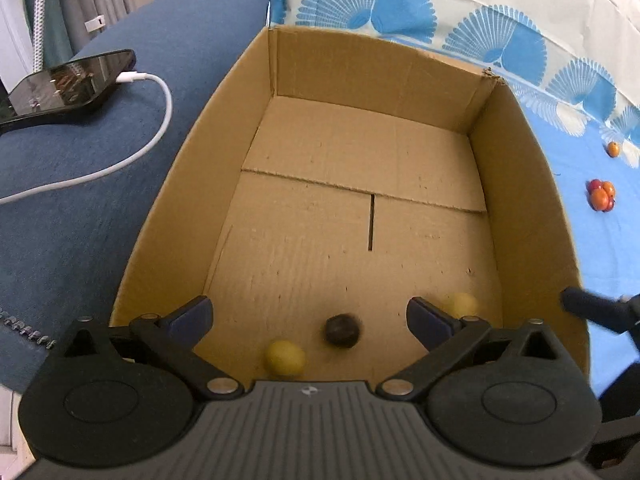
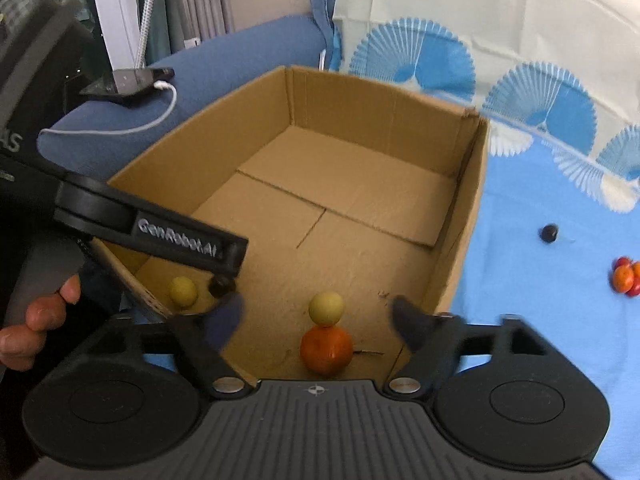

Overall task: Organize fruits
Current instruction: 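Open both tools to drop the cherry and yellow fruit into the box, then move both tools from the box toward the mandarins and tomatoes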

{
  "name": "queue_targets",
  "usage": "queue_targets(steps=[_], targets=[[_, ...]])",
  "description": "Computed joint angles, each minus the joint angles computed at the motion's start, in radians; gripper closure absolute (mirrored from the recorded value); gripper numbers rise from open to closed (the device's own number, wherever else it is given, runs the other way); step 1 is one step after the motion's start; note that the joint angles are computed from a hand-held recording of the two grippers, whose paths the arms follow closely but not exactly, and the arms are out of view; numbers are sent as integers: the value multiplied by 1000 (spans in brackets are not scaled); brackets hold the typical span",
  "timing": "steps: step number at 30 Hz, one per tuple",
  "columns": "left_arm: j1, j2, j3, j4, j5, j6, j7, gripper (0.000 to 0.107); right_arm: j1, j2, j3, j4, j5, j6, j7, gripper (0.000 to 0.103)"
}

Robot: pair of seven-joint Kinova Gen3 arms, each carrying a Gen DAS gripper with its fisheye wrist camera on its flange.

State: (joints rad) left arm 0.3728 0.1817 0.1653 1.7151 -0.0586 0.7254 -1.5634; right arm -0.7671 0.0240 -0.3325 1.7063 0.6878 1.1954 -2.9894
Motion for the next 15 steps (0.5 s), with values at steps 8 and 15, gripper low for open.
queue_targets(steps=[8, 15], targets=[[-48, -187, -6, 97, 46, 15, -7, 5, -50, -38, -66, -64, 4, 151, -118, 4], [-81, -345, 5, 183, 64, 49, -10, 5, -176, -27, -151, -138, 109, 392, -265, 1]])
